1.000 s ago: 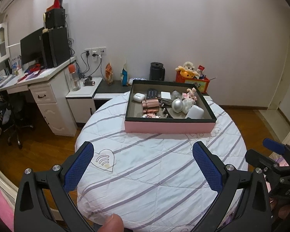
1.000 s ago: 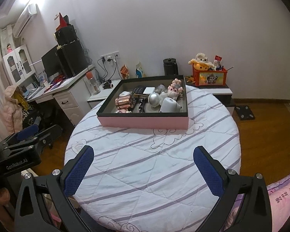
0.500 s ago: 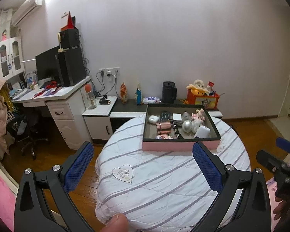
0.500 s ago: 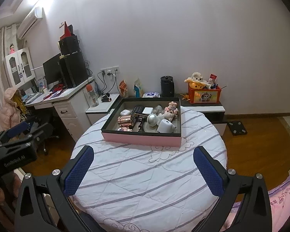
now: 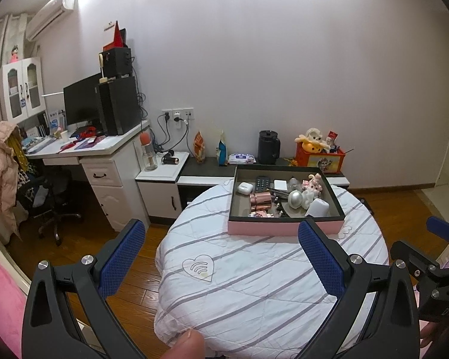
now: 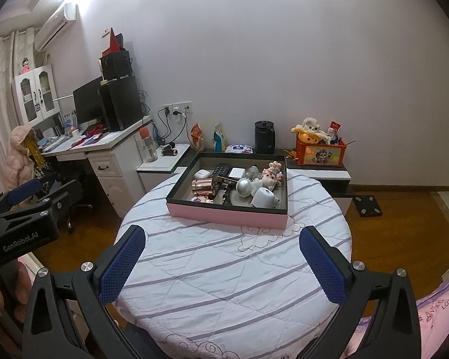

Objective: Organize rigid objects

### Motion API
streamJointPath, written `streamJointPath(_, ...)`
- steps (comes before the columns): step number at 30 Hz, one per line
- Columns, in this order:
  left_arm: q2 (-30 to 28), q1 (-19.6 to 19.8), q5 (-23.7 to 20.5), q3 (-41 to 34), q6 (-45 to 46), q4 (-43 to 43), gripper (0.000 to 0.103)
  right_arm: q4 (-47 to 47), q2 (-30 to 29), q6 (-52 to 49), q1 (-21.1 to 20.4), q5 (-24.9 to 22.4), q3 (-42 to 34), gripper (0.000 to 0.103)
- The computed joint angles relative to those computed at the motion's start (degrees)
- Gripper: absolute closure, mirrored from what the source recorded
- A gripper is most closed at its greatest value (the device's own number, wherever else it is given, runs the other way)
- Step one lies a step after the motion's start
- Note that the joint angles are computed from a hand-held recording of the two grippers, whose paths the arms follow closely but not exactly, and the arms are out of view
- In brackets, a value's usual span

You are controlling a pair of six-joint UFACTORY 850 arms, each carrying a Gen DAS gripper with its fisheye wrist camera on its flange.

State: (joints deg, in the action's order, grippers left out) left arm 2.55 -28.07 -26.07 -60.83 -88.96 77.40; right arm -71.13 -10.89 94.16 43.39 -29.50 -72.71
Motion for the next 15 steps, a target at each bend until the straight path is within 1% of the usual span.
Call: streamJointPath(15,0.00,-0.39,-0.14,-0.38,1.38,-1.56,0.000,0.76,0.22,-0.23,0.14,-0.01,0.43,0.000)
